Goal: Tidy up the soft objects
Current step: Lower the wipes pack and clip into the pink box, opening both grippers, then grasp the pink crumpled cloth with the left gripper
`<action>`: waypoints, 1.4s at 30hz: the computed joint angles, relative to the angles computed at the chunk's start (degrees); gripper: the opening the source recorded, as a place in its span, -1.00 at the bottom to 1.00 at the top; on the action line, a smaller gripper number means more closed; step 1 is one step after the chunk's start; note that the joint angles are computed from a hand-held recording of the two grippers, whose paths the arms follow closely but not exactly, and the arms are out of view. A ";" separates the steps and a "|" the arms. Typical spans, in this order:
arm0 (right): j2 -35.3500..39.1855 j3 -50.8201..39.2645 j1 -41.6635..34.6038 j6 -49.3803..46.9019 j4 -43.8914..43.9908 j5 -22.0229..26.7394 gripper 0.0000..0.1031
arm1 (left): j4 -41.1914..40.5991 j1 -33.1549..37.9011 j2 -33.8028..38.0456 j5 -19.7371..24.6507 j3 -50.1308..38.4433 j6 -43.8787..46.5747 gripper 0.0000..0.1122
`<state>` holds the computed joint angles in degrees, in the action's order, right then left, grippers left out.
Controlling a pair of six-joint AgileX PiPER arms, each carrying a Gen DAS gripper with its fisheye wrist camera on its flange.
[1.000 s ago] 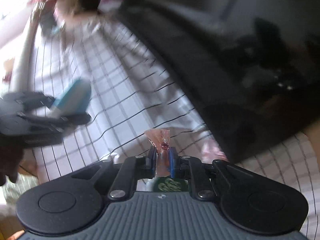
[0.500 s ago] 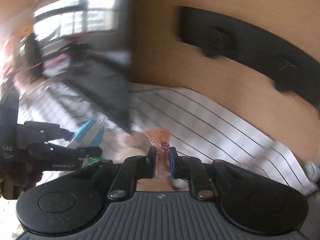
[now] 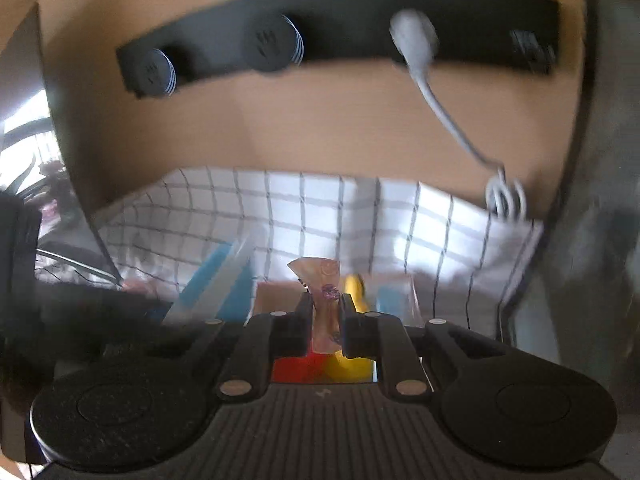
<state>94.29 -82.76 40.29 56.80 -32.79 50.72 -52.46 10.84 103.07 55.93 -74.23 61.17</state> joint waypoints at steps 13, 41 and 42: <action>8.06 12.69 -4.91 4.25 2.29 -15.32 -0.67 | 19.22 -12.35 18.51 -4.28 -16.32 -26.53 0.09; 3.07 10.77 13.89 21.62 -8.53 5.71 0.20 | -1.68 -2.62 8.44 -1.04 -6.71 -9.37 0.08; 3.48 9.70 14.24 21.92 -8.75 6.80 0.20 | -2.18 -1.11 6.74 -0.71 -5.74 -6.86 0.08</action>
<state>97.77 -73.06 54.52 78.72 -41.54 57.52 -54.64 9.73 109.82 55.22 -79.97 54.31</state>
